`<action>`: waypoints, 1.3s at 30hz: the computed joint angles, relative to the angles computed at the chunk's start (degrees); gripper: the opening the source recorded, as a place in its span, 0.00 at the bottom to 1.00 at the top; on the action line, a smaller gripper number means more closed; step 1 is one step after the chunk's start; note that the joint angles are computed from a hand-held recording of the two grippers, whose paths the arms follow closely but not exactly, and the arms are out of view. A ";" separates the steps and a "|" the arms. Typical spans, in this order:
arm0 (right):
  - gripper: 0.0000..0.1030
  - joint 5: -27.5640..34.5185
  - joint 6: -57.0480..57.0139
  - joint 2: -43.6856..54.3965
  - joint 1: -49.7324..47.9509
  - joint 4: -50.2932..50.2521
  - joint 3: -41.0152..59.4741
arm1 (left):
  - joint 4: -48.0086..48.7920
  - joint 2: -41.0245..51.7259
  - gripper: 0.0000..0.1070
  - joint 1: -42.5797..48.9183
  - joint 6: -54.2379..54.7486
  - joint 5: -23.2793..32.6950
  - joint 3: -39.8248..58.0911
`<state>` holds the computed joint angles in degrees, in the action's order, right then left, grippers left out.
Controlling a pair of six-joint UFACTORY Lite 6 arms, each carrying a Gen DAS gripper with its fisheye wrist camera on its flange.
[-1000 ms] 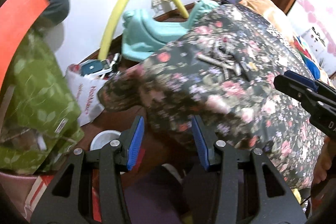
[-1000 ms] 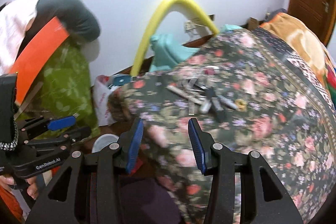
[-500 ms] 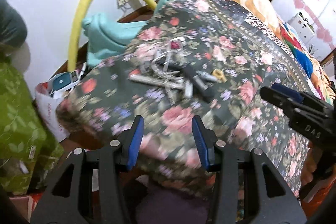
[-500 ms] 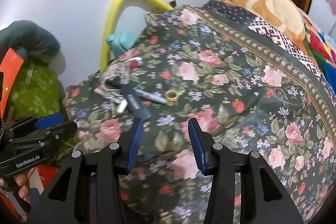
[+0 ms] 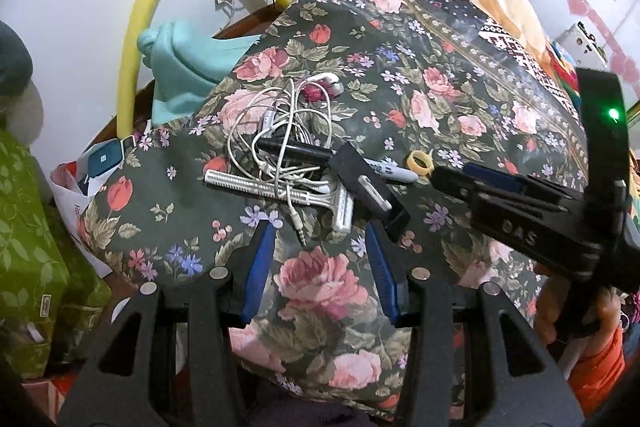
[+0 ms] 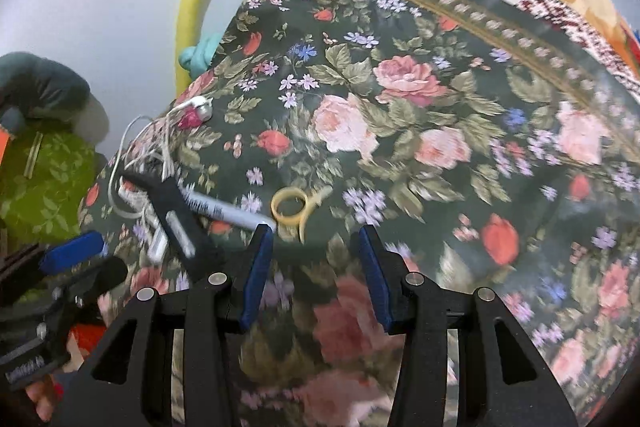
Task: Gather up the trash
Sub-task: 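Grasp the yellow rubber band with the right tool while the left tool grasps the Sharpie marker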
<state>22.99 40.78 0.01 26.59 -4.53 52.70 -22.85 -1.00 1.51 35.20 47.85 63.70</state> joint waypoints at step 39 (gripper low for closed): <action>0.26 9.04 20.05 -16.64 6.66 -18.84 -7.66 | -7.76 1.60 0.02 -8.70 -0.63 1.67 -0.49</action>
<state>32.02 60.82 -16.63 33.25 -23.38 45.05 -30.62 0.60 -7.19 34.57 49.52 63.21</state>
